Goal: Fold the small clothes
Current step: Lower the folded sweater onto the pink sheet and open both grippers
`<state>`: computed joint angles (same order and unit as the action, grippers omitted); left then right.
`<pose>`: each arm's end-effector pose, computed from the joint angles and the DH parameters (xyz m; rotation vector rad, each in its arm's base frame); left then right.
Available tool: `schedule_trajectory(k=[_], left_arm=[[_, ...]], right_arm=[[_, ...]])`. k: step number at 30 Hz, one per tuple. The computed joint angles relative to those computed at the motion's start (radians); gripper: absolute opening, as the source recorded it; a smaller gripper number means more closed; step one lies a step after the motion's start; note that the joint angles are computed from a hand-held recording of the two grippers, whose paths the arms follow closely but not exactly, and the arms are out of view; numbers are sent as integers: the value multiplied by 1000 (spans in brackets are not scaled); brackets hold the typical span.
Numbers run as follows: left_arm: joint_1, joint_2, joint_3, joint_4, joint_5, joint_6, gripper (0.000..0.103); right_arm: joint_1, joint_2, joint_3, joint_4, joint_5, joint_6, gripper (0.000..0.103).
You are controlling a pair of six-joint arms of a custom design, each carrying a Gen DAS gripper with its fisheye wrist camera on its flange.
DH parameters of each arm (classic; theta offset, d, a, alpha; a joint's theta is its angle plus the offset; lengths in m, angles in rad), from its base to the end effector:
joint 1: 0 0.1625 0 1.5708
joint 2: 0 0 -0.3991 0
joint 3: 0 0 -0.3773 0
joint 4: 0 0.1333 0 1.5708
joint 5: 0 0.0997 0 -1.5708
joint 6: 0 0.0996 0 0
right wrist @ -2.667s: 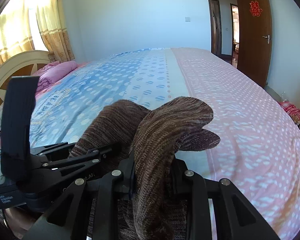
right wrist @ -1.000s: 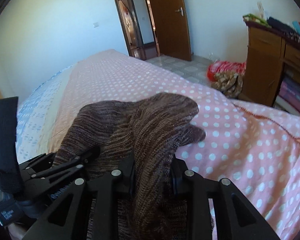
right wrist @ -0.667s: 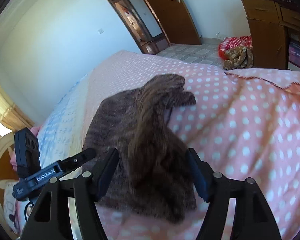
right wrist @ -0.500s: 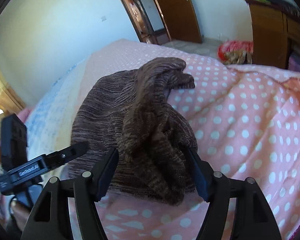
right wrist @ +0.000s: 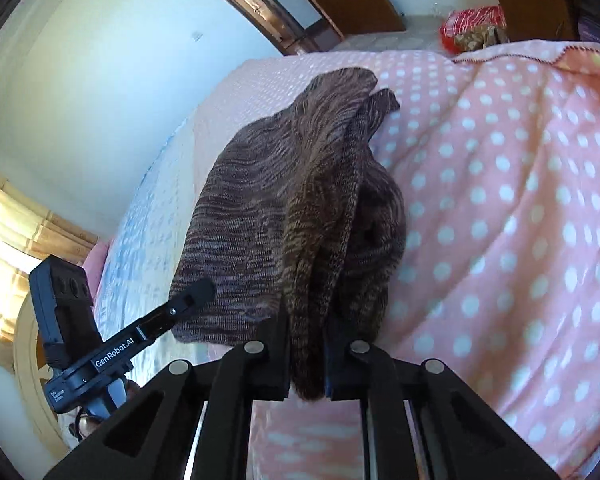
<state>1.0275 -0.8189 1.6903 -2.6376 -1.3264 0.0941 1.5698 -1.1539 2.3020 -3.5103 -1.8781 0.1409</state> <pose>-0.1920 -0.6224 0.0898 0.8833 2.7894 -0.3596 0.1027 -0.4541 0.1875 -0.3620 -2.6544 1.1430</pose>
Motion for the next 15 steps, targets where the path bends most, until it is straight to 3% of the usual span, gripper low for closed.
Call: schedule_trajectory(k=[3,7,10,12,14,15], left_arm=[[2,-12,40,-31,72,21,16],[-4,-9,60,-67,114,23,21],[-43,-19,102,-135,214,61,26],[-74,-26,148,-238,300,108,40],[-97,-25,184,-347,368,153,66],[-104,-30,201,-394,380,172,68]], right_arm=[[15,8,15,6,-60,-9,11],[23,11,7,9,-89,-25,11],[64,10,2,24,-174,-28,12],[120,18,10,-3,-286,-26,12],[191,46,7,-63,-420,-69,12],[232,70,2,-104,-496,-98,15]])
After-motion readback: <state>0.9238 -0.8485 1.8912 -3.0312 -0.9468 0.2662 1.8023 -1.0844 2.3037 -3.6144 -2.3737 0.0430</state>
